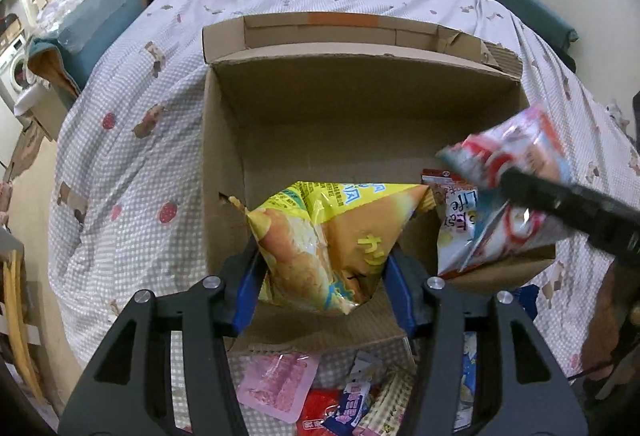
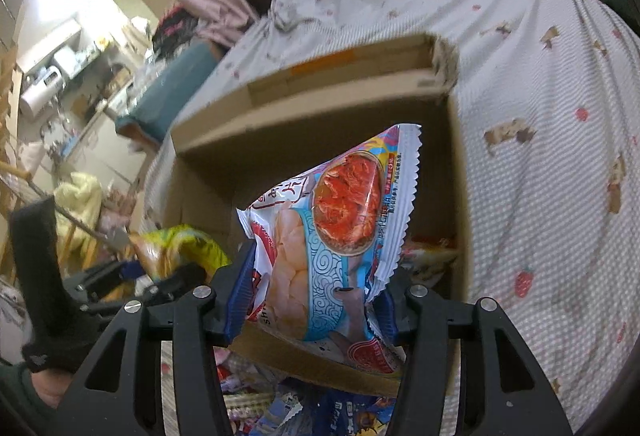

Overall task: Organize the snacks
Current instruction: 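Carry both bags over the box and open both tools to drop them in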

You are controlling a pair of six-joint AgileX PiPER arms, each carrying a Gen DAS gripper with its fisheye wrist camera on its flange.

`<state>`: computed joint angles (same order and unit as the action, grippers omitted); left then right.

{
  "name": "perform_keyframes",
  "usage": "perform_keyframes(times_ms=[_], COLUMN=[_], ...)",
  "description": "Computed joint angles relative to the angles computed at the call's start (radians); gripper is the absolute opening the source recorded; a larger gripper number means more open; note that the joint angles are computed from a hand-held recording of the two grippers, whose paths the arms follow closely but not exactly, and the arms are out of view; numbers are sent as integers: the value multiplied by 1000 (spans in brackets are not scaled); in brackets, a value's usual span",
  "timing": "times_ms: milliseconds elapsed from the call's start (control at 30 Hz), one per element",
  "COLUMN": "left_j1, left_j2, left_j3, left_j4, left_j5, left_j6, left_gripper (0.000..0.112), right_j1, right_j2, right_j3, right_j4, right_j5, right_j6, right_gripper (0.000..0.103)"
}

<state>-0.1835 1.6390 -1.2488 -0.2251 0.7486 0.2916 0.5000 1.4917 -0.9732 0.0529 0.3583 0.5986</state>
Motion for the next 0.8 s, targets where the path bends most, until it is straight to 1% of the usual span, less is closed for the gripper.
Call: perform_keyframes(times_ms=[67, 100, 133, 233, 267, 300, 367, 400, 500, 567, 633, 667, 767, 800], left_j1=[23, 24, 26, 55, 66, 71, 65, 62, 61, 70, 74, 74, 81, 84], left_j2=[9, 13, 19, 28, 23, 9, -23, -29, -36, -40, -45, -50, -64, -68], left_j3=[0, -3, -9, -29, -28, -18, 7, 8, 3, 8, 14, 22, 38, 42], left_j4=[-63, -60, -50, -103, -126, -133, -108, -105, -91, -105, -111, -108, -118, -125], left_j5=[8, 12, 18, 58, 61, 46, -3, -11, -10, -9, -10, -15, -25, -27], left_j6=[58, 61, 54, 82, 95, 97, 71, 66, 49, 54, 60, 59, 70, 77], left_gripper=[54, 56, 57, 64, 73, 86, 96, 98, 98, 98, 98, 98, 98, 98], right_j1=[8, 21, 25, 32, 32, 28, 20, 20, 21, 33, 46, 47, 25, 23], right_j2=[22, 35, 42, 42, 38, 38, 39, 40, 32, 22, 13, 10, -11, -17], right_j3=[-12, -25, -30, -23, -18, -15, -9, -9, -2, 1, -1, 0, 20, 27], right_j4=[11, -30, -37, -39, -33, -17, 16, 22, 24, -62, -165, -185, -84, -84], right_j5=[15, 40, 49, 41, 33, 27, 14, 13, -4, -7, 11, 9, -32, -40], right_j6=[-9, 36, 47, 51, 44, 29, 5, 1, -2, 79, 172, 190, 95, 95], right_gripper=[56, 56, 56, 56, 56, 57, 57, 57, 57, 57, 57, 57, 62, 65])
